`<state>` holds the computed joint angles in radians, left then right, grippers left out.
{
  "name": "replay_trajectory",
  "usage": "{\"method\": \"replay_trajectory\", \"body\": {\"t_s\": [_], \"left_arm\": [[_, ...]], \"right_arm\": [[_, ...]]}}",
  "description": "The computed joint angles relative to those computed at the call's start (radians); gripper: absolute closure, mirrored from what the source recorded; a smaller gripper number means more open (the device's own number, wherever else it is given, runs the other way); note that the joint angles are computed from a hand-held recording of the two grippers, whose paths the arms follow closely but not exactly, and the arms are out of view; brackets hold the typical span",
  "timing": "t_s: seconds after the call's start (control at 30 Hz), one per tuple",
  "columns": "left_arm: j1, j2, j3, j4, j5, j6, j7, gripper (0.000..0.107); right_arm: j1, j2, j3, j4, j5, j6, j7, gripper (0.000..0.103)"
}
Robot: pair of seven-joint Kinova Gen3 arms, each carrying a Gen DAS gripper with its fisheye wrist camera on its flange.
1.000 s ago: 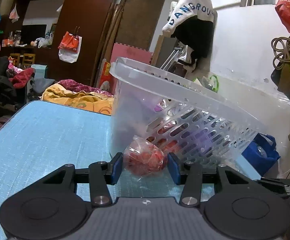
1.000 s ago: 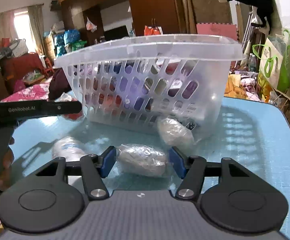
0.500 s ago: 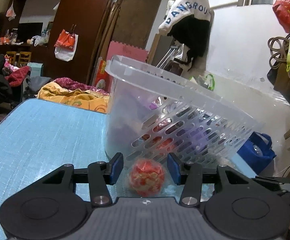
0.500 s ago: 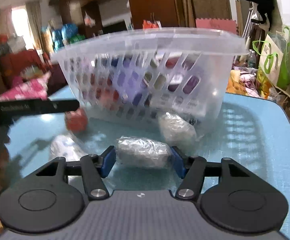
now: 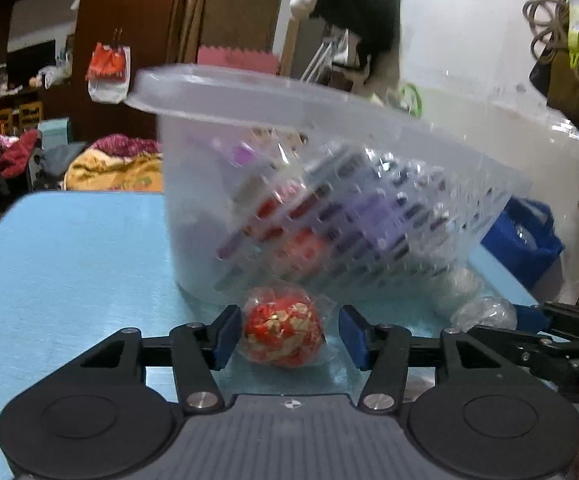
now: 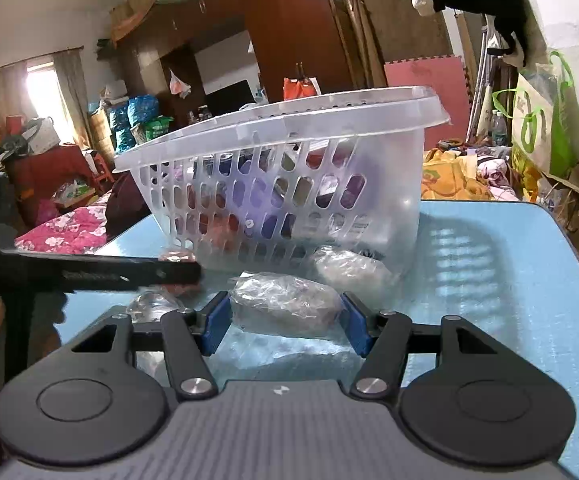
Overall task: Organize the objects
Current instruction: 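Lift both items into the basket and open both tools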
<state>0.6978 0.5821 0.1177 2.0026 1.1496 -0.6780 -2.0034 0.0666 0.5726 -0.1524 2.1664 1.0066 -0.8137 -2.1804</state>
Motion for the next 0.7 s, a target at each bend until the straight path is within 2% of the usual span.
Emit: {"method": "replay_trajectory", "body": {"t_s": [0.07,0.17,0.23,0.3,0.37,0.43,0.5,0.57,0.7], "left_arm": [[0.004,0.002,0.003,0.009,-0.019,-0.016,0.03,0.057],[0.05,0.001,-0.013,0.044,-0.033,-0.091,0.068,0.058],[0.012,-0.02,0.047,0.096,-0.087,-0.138,0.144,0.058],[-0.02,-0.049,0.107,0.146,-0.136,-0.202,0.21,0.059],[0.006,-0.079,0.124,0.178,-0.13,-0.277,0.228,0.059],[0.021,-0.135,0.152,0.196,-0.105,-0.331,0.197,0.059],[0.064,-0.184,0.11,0.165,-0.064,-0.32,0.117,0.059],[0.08,-0.217,0.045,0.097,-0.041,-0.25,0.035,0.058],[-0.002,-0.205,0.006,-0.082,0.048,-0.087,-0.127,0.058]], "right_arm": [[0.0,0.001,0.003,0.013,-0.021,-0.016,0.025,0.041],[0.036,0.007,-0.032,0.022,-0.031,-0.027,0.055,0.041],[0.059,0.0,-0.056,0.039,-0.058,-0.035,0.09,0.041],[0.095,-0.015,-0.061,0.064,-0.041,-0.093,0.083,0.041],[0.124,-0.057,-0.051,0.098,-0.024,-0.173,0.074,0.041],[0.157,-0.126,-0.076,0.128,-0.048,-0.207,0.101,0.041],[0.128,-0.207,-0.066,0.116,-0.069,-0.176,0.078,0.041],[0.04,-0.27,-0.018,0.056,-0.079,-0.095,0.02,0.04],[-0.146,-0.274,0.085,-0.112,-0.039,0.068,-0.117,0.04]]}}
